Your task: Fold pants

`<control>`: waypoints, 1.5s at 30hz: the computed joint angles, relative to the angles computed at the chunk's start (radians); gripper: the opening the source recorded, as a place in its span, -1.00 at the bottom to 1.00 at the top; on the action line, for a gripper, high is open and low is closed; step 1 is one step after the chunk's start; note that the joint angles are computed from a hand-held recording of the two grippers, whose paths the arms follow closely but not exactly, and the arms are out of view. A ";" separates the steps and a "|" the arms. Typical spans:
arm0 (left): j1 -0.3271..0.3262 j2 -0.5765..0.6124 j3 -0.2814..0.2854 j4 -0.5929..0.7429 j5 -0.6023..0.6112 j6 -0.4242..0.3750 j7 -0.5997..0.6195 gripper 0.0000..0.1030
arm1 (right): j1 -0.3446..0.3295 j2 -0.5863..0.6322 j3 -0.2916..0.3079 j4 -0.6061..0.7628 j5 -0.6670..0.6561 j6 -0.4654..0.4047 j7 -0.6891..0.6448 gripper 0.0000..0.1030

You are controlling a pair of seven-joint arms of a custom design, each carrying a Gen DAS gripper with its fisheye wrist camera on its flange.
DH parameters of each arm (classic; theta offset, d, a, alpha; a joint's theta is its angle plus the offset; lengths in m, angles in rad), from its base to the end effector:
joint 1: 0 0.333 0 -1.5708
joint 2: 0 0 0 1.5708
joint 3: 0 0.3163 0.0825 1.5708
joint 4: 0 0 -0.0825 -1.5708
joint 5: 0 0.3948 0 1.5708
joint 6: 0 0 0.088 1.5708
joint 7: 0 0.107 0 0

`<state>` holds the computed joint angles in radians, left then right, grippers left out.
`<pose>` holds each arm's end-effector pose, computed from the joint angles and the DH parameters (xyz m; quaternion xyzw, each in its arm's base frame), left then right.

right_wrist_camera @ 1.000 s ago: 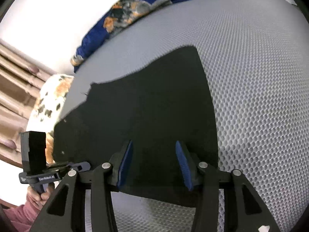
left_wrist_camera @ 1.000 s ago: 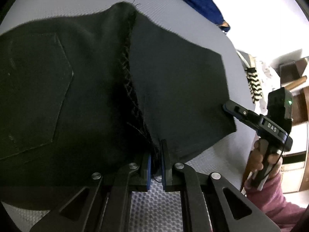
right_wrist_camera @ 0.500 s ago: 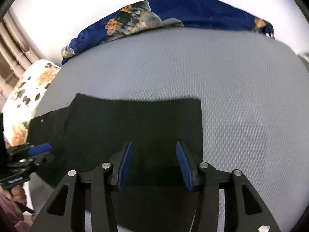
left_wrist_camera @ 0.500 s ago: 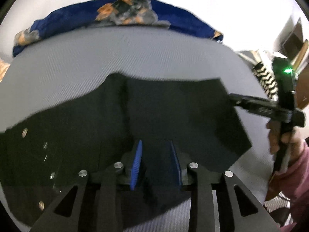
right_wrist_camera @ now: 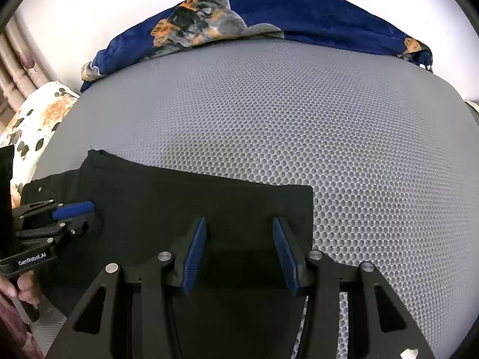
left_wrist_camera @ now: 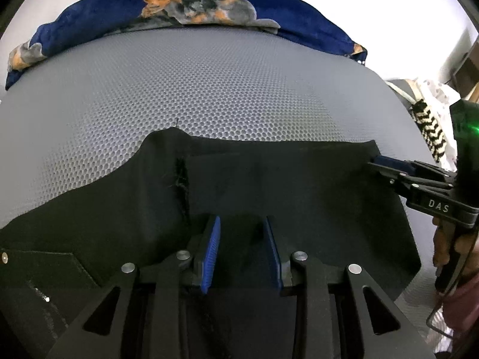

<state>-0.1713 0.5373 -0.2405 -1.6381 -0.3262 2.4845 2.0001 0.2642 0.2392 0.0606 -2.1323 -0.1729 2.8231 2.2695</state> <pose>0.6704 -0.2646 0.3396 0.4709 -0.8508 0.2329 0.0130 0.5800 0.2032 0.3368 -0.6062 0.7623 -0.0970 0.2052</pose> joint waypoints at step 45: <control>0.246 -0.509 0.181 -0.637 -0.646 0.038 0.086 0.05 | 0.115 0.148 0.140 0.209 0.226 -0.047 -0.181 0.02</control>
<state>0.0749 0.0283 -0.0592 -2.2756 -0.9723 2.5227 2.0864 0.3790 0.3867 0.2010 -1.9238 0.0529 2.7765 2.0880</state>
